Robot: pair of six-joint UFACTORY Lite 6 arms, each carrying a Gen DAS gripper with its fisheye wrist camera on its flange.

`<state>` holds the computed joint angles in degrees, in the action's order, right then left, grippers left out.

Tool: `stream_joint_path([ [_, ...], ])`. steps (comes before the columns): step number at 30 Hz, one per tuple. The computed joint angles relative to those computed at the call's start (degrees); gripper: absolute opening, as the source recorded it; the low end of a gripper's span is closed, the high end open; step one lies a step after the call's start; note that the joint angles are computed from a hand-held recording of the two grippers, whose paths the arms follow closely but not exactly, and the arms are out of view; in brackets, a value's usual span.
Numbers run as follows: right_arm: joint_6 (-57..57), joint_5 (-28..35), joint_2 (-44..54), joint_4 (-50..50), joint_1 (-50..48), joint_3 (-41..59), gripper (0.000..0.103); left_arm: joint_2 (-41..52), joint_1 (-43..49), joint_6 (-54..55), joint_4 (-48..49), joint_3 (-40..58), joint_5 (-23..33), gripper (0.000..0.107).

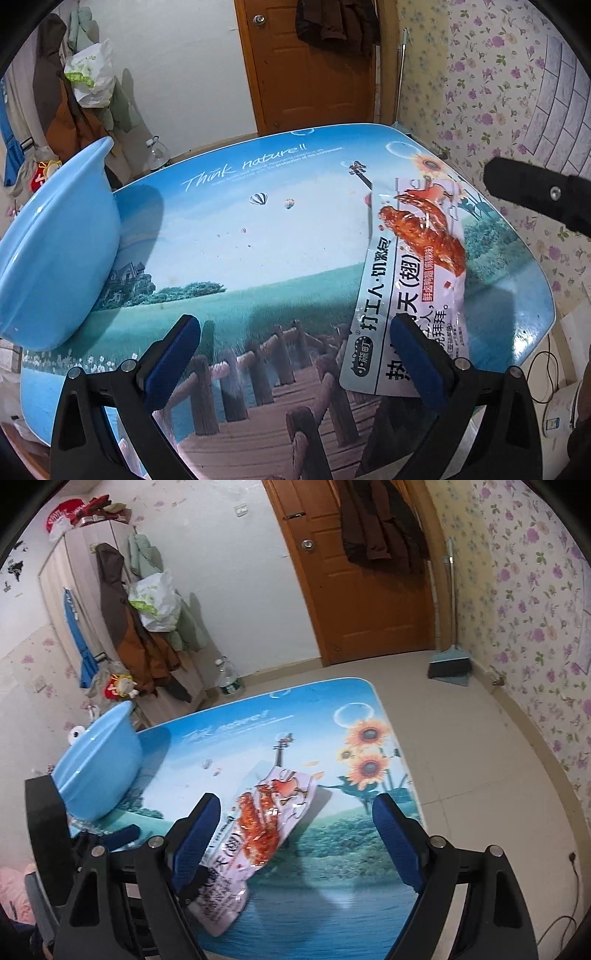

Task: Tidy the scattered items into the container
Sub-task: 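Move both tools away from basin toward the red-printed snack packet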

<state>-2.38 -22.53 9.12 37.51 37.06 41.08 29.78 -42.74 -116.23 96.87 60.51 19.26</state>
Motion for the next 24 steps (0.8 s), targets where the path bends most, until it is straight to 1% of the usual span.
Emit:
stream_joint_path([
  [1,4.4,-0.2,0.0,-4.5,-0.3,-0.2,0.086,-0.4,-0.1,-0.6,0.6,-0.5,0.0,0.103],
  [5,17.0,-0.5,2.0,-17.4,-0.9,1.3,0.086,-1.2,-0.3,-1.9,2.0,-1.7,0.2,0.103],
  [13,22.9,1.8,9.1,-24.6,-1.1,9.2,0.086,-2.5,0.9,-7.0,7.3,-3.7,-1.8,0.103],
  [19,30.1,2.8,12.7,-30.2,-3.0,12.1,0.086,-3.4,1.1,-9.0,9.3,-4.9,-2.4,0.103],
  [20,31.7,3.0,13.4,-31.4,-3.5,12.5,0.086,-3.5,1.1,-9.3,9.6,-5.1,-2.4,0.103],
  [24,43.9,2.5,16.6,-42.6,-6.0,14.2,0.086,-4.1,1.1,-9.8,10.1,-5.6,-2.7,0.103],
])
